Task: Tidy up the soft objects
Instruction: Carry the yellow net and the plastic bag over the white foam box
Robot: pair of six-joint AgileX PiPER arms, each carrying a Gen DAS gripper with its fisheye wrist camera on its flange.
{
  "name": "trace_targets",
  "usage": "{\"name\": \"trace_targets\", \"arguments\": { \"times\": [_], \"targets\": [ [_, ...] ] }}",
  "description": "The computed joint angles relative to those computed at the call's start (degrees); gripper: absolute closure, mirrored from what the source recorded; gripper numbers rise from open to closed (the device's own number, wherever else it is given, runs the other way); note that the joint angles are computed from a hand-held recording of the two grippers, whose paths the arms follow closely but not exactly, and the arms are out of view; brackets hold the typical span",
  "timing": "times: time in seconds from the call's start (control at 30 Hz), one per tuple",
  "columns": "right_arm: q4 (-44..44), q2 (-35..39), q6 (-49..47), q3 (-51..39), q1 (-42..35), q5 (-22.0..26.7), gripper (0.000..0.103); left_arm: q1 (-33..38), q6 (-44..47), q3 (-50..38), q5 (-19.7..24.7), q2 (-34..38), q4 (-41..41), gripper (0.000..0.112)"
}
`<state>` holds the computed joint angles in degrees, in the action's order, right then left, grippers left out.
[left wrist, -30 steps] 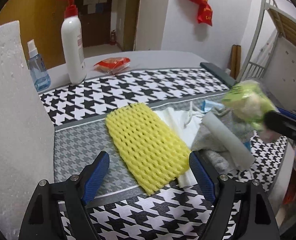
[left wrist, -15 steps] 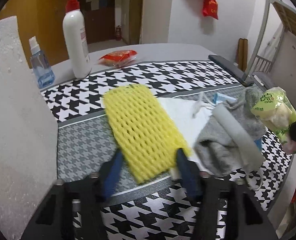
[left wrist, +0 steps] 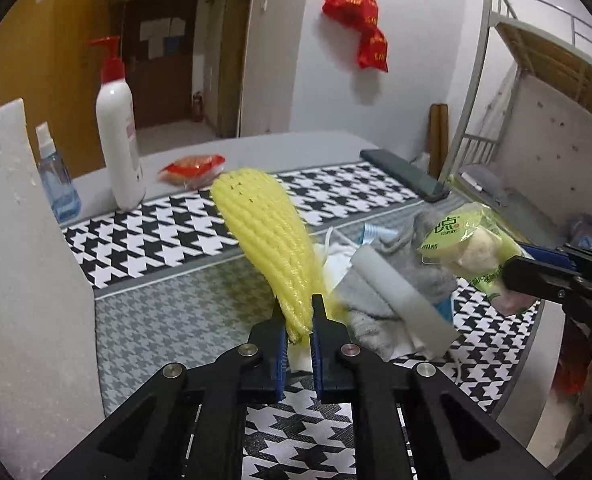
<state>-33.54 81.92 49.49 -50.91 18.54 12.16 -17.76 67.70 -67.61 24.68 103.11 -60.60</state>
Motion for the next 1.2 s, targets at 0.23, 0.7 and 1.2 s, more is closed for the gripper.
{"name": "trace_targets", "arguments": {
  "times": [0.23, 0.7, 1.2],
  "targets": [
    [-5.2, -0.6, 5.8, 0.3, 0.5, 0.8, 0.073, 0.1, 5.6, 1.1, -0.5, -1.2, -5.1, 0.102],
    [-20.8, -3.2, 24.5, 2.5, 2.2, 1.9, 0.073, -0.9, 16.8, 6.4, -4.1, -8.0, -13.5, 0.102],
    [-31.4, -5.8, 35.5, 2.4, 6.3, 5.0, 0.073, 2.1, 19.4, 9.1, -1.3, -14.3, -16.3, 0.102]
  ]
}}
